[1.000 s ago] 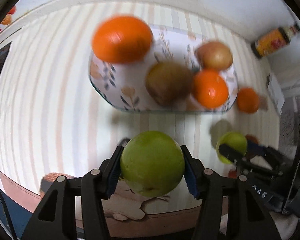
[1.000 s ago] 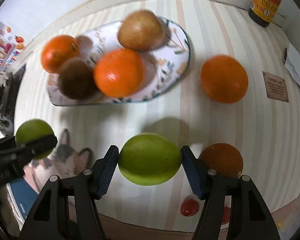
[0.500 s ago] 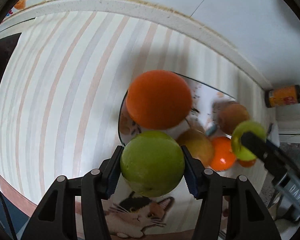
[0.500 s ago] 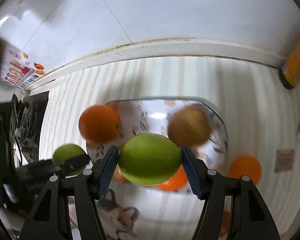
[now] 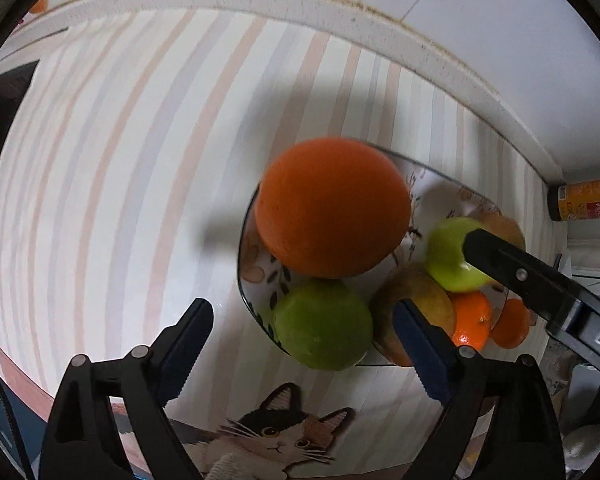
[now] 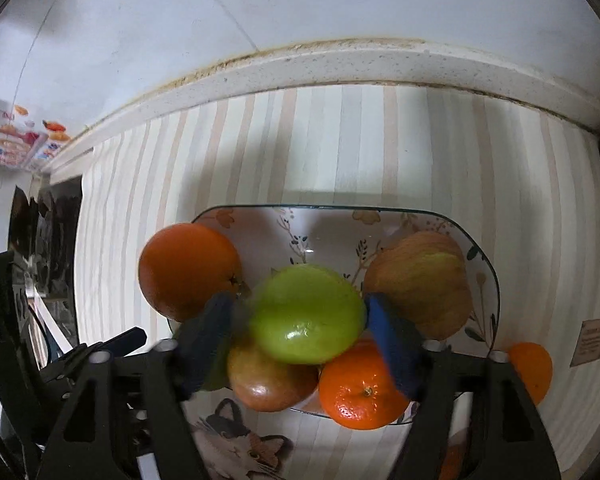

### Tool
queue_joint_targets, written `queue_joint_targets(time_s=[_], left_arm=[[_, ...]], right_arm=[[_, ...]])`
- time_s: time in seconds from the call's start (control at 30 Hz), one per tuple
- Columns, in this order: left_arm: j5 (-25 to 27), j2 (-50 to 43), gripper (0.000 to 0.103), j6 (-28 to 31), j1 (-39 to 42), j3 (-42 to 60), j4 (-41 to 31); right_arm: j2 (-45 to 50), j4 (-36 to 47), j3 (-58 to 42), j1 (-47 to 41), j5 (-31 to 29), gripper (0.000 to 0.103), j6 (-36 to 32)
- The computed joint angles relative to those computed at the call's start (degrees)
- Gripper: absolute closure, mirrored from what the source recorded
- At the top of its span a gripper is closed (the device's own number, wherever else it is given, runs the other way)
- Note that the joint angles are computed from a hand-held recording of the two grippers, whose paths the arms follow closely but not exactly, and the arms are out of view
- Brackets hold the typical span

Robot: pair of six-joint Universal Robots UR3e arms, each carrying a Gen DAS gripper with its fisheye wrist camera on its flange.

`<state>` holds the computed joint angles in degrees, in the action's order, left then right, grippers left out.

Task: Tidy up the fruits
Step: 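Carry both green apples onto the floral plate and open both tools, then lift both open tools away from the plate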

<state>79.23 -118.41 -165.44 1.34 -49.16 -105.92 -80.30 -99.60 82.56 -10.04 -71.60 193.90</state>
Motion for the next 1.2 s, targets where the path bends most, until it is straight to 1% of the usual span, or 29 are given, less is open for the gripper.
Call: queue_joint_targets(time_s=[0.13,0.17,0.2,0.4,0.53,0.63,0.7,0.73,0.77,0.8,0.9,1.07,1.2], left_arm=[[0.8,0.3,0.011,-0.2,0.2,0.2,0.6],[1.4,0.6,0.011,-0.4,0.0,-0.2,1.3],[2.1,1.3,0.011,0.0,0.0,-0.9,2.2],[6.6,6.4,0.011,1.5,-0.9,-6.1,7.6],[7.7,11.1,0.011,2.8,-1.1,-10.5,9.9],[7.6,14.9,0.011,3.9,-1.4,-13.5,11.2],[7.1,17.3,0.011,4.9,-1.5,-15.1,11.5],[6.7,18.7,0.011,5.5,-1.4,-15.6,11.2],[6.2,20.6,0.011,6.2,-1.1,-16.4,11.0],[5.9,21.8,0.011,6.8,-0.9,-16.5,10.5],[4.8,26.1,0.011,8.9,-0.2,-17.4,9.5],[2.7,31.9,0.011,12.8,2.4,-17.2,6.4],[-0.2,35.1,0.011,15.6,5.9,-14.3,1.0]], right_arm=[[-1.9,1.8,-1.1,-0.8,-1.3,0.017,1.0],[-2.3,2.8,-1.8,-0.7,-2.6,0.011,1.2],[-2.7,3.9,-2.7,-0.3,-4.6,0.009,1.4],[-7.4,6.9,-1.5,1.3,-11.5,0.009,1.7],[-12.9,8.0,2.2,1.6,-14.5,0.009,2.4],[-17.3,8.5,4.8,1.8,-16.0,0.009,3.0],[-19.7,9.3,5.5,2.9,-18.4,0.009,4.1],[-21.3,9.6,6.0,3.4,-19.1,0.008,4.7],[-22.8,10.2,6.4,3.7,-19.2,0.004,5.2],[-24.1,11.1,6.4,4.0,-19.4,0.003,5.7],[-27.3,13.9,5.3,5.1,-20.3,0.003,7.0],[-31.0,20.0,0.3,7.7,-21.5,0.003,10.0],[-32.0,25.0,-6.1,11.2,-22.9,0.003,13.0]])
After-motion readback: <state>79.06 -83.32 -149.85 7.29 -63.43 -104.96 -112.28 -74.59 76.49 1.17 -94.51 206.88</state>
